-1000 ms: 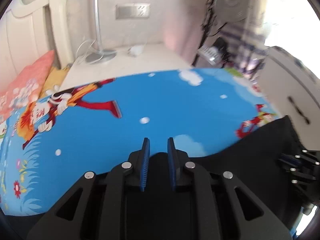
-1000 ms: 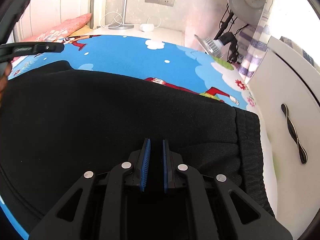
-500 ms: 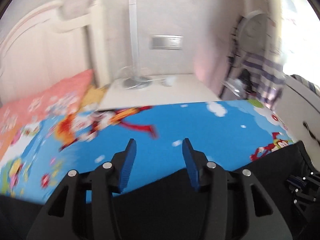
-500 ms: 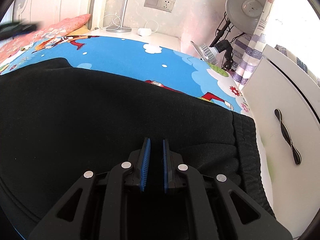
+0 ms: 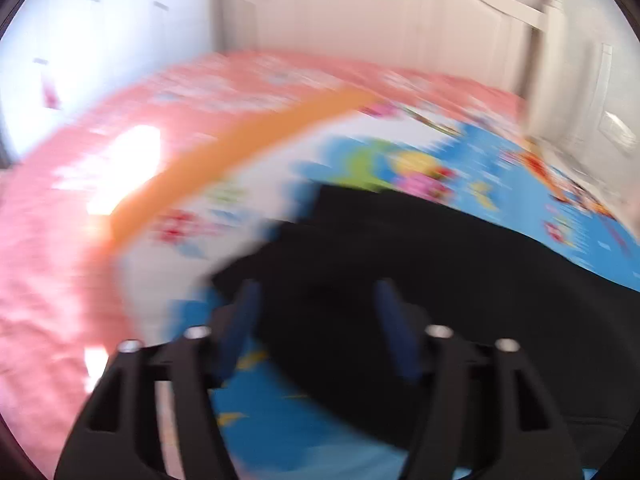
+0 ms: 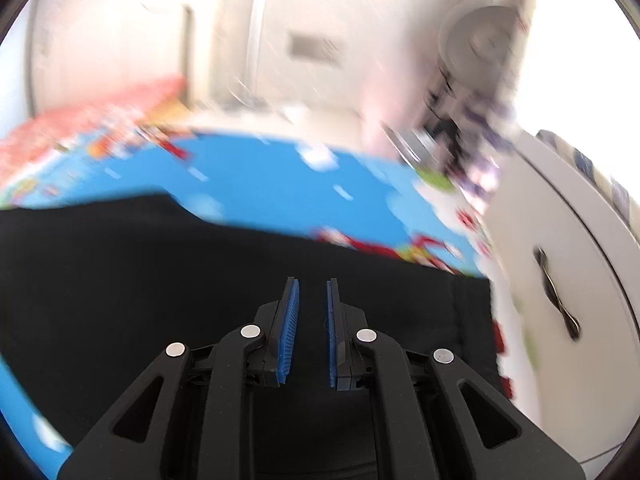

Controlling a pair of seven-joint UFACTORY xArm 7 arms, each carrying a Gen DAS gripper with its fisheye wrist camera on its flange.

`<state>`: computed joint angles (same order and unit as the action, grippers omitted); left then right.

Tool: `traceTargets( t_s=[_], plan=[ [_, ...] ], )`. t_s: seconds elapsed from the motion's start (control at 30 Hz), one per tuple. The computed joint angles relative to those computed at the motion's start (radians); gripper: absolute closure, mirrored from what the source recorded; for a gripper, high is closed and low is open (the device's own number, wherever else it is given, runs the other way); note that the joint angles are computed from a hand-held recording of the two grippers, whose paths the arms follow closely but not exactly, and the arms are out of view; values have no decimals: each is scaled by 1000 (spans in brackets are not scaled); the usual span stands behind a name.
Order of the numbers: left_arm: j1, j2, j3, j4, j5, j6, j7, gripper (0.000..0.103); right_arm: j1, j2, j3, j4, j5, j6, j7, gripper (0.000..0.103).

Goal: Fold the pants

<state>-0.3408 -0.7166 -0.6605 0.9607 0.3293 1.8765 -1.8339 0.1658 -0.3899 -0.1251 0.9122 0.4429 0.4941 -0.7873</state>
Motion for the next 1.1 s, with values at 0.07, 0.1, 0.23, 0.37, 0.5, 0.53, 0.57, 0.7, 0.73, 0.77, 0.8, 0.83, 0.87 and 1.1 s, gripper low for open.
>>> traceTargets(
  t_s=[0.07,0.1,0.23,0.37,0.5,0.53,0.57,0.7,0.73,0.77,0.8,0.83,0.87,1.1],
  plan=[
    [-62,34,-30,46,15,84,-119,23,64,-33,-24,18,82,106,-32,55],
    [-111,30,-21,37,24,63,-180,23,100,-49,-23,25,113,175,-19,18],
    [15,0,-150,47,15,-125,-172,13,159,-84,10,21,226,338,-27,4],
    [108,115,-220,130,68,-124,-135,5,178,-114,124,-28,193,294,5,4],
    [97,246,-199,172,94,-119,-111,2,185,-103,225,-66,85,222,160,4],
    [96,292,-223,185,130,-114,-107,2,180,-98,250,-76,48,203,212,4],
    [82,310,-227,182,150,-108,-97,2,181,-92,260,-78,20,205,247,4],
    [49,445,-267,242,272,-67,-36,3,241,-63,229,-97,-8,207,221,4],
    [36,464,-266,248,298,-71,-21,3,242,-61,233,-109,-29,199,222,4],
    [30,500,-262,262,303,-53,-8,3,246,-60,232,-118,-36,197,227,4],
    [19,508,-242,261,287,-58,5,4,260,-61,215,-126,-17,191,214,4],
    [4,493,-196,235,248,-104,46,3,269,-63,204,-130,-3,187,206,4],
    [-11,473,-160,202,218,-139,61,3,270,-61,207,-126,-9,190,212,4],
    [-80,380,-43,115,133,45,53,4,295,-80,181,-154,19,165,152,4]
  ],
)
